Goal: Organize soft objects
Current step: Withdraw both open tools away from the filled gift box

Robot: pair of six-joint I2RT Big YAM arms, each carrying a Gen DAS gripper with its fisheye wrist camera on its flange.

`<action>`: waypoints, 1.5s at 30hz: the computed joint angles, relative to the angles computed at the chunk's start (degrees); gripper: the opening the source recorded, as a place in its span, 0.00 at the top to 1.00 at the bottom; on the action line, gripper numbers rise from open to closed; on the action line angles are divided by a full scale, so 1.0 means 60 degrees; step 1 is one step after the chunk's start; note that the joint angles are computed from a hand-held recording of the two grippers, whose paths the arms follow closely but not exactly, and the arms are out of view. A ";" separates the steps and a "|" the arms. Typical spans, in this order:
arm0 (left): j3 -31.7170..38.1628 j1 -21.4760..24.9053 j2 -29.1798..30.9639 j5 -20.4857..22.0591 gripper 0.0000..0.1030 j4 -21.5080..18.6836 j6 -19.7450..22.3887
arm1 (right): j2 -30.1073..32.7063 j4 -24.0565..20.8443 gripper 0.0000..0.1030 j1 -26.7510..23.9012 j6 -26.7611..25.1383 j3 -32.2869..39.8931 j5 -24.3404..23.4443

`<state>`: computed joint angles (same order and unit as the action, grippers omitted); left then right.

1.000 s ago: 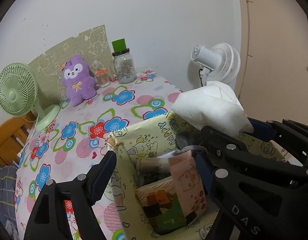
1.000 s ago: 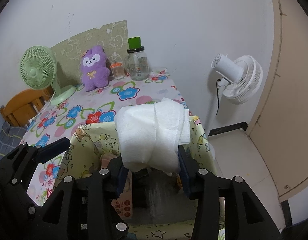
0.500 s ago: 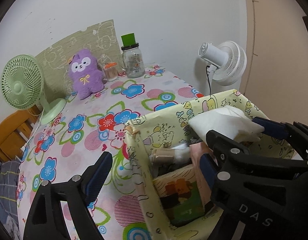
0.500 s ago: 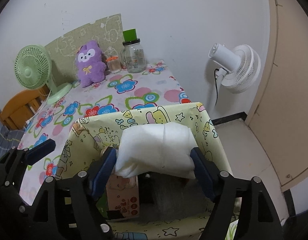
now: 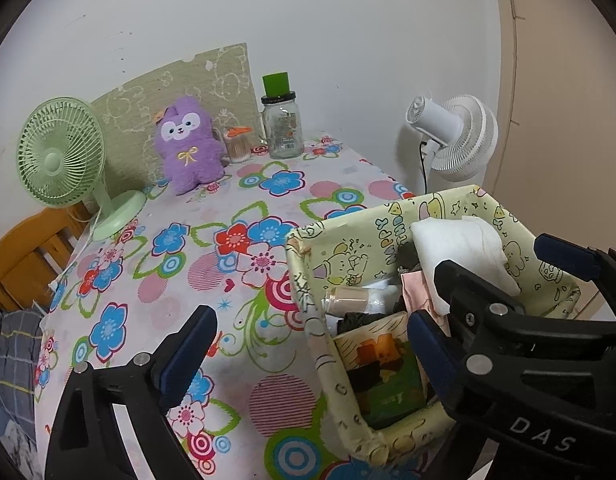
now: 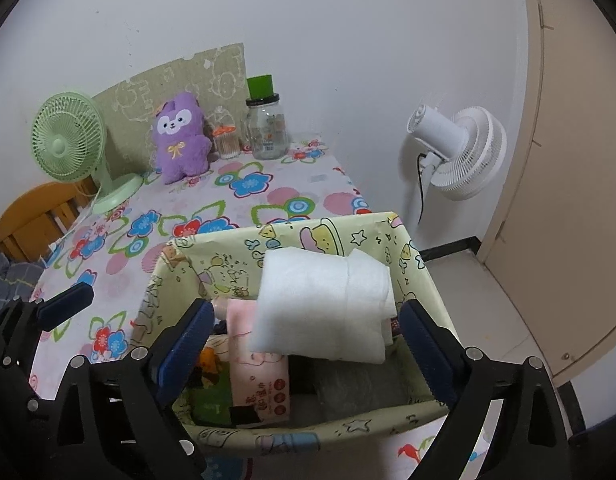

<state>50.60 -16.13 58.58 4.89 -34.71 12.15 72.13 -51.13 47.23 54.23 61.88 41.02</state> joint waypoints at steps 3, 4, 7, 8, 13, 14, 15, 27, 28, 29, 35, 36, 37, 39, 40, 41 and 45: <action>-0.0046 0.0169 -0.0172 0.0161 0.04 -0.0019 0.0018 | 0.0012 -0.0077 0.07 0.0192 0.0088 0.0097 0.0213; -0.0069 0.0241 -0.0236 0.0212 0.03 -0.0024 0.0040 | 0.0031 -0.0119 0.07 0.0271 0.0137 0.0138 0.0303; -0.0133 0.0437 -0.0382 0.0322 0.01 -0.0042 0.0093 | 0.0110 -0.0196 0.07 0.0450 0.0280 0.0235 0.0474; -0.0152 0.0502 -0.0425 0.0367 0.01 -0.0049 0.0112 | 0.0138 -0.0211 0.07 0.0488 0.0311 0.0269 0.0507; -0.0277 0.0970 -0.0624 0.0676 0.00 -0.0079 0.0287 | 0.0360 -0.0346 0.06 0.0769 0.0581 0.0475 0.0723; -0.0295 0.1026 -0.0646 0.0708 0.00 -0.0087 0.0307 | 0.0402 -0.0351 0.06 0.0817 0.0617 0.0499 0.0761; -0.0316 0.1124 -0.0675 0.0761 0.00 -0.0101 0.0342 | 0.0468 -0.0380 0.06 0.0865 0.0664 0.0559 0.0799; -0.0502 0.2358 -0.0926 0.1484 0.00 -0.0244 0.0737 | 0.1066 -0.0560 0.05 0.1432 0.0951 0.1044 0.1212; -0.0509 0.2428 -0.0951 0.1508 0.00 -0.0247 0.0751 | 0.1119 -0.0554 0.05 0.1486 0.0942 0.1098 0.1271; -0.0523 0.2529 -0.0993 0.1566 0.00 -0.0259 0.0785 | 0.1144 -0.0535 0.05 0.1511 0.0923 0.1125 0.1290; -0.0609 0.3218 -0.1185 0.1902 0.00 -0.0289 0.0871 | 0.1326 -0.0412 0.05 0.1758 0.0762 0.1347 0.1461; -0.0615 0.3301 -0.1197 0.1944 0.00 -0.0293 0.0885 | 0.1361 -0.0428 0.05 0.1802 0.0745 0.1398 0.1491; -0.0625 0.3423 -0.1231 0.2004 0.00 -0.0310 0.0887 | 0.1384 -0.0430 0.05 0.1846 0.0714 0.1438 0.1513; -0.0638 0.3612 -0.1294 0.2110 0.00 -0.0330 0.0896 | 0.1442 -0.0465 0.05 0.1936 0.0692 0.1534 0.1582; -0.0639 0.3686 -0.1304 0.2161 0.00 -0.0316 0.0901 | 0.1459 -0.0471 0.05 0.1989 0.0673 0.1573 0.1630; -0.0647 0.3789 -0.1352 0.2212 0.00 -0.0310 0.0917 | 0.1463 -0.0458 0.05 0.2024 0.0646 0.1593 0.1667; -0.0696 0.4128 -0.1536 0.2412 0.00 -0.0277 0.0951 | 0.1450 -0.0429 0.05 0.2194 0.0579 0.1649 0.1892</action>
<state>46.42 8.64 49.36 19.36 -36.37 17.85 80.83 -53.70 60.39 57.71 71.77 52.37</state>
